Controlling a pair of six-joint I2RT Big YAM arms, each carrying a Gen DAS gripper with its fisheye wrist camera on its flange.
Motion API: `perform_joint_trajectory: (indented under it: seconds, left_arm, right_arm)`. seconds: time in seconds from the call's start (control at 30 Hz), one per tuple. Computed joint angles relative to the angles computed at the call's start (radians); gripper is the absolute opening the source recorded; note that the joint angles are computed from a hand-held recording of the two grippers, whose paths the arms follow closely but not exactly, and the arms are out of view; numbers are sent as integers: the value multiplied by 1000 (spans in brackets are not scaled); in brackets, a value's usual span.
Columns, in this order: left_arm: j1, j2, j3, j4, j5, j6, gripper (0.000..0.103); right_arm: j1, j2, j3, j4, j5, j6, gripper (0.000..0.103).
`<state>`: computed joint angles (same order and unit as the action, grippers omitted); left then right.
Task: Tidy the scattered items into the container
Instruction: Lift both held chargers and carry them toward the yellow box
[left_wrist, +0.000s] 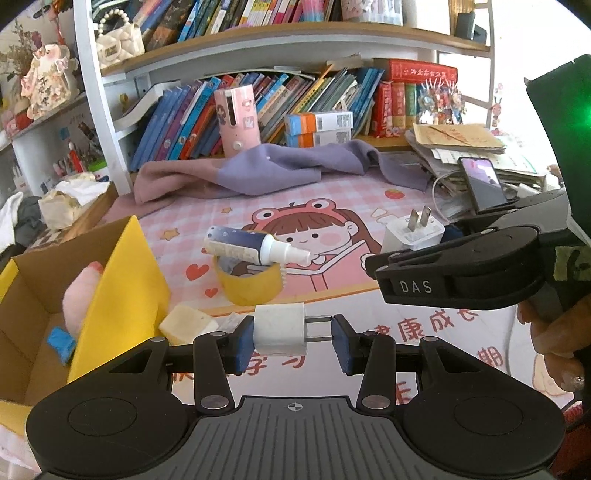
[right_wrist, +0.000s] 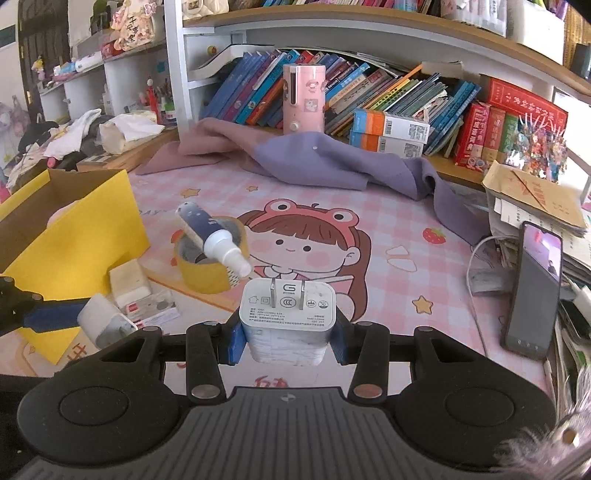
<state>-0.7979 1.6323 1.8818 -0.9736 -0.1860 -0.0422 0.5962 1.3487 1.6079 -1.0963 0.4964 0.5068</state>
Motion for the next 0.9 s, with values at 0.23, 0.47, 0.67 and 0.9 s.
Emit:
perform_joint_trajectory:
  seconds: [0.23,0.47,0.67,0.9]
  left_arm:
    - [16,-77,-93,34,34,18,42]
    - [38,-173,-199,62,76,36,42]
    - [58,-262,-284,70,106,51,42]
    - [84,-375,-384,65,138,62,42]
  right_arm:
    - [74,0,17,-62,69,81,42]
    - [166,17,49,-152,148,204,42]
    - [263,44,89,-247,218,337,42]
    - [382,87,143,-370,286,506,42]
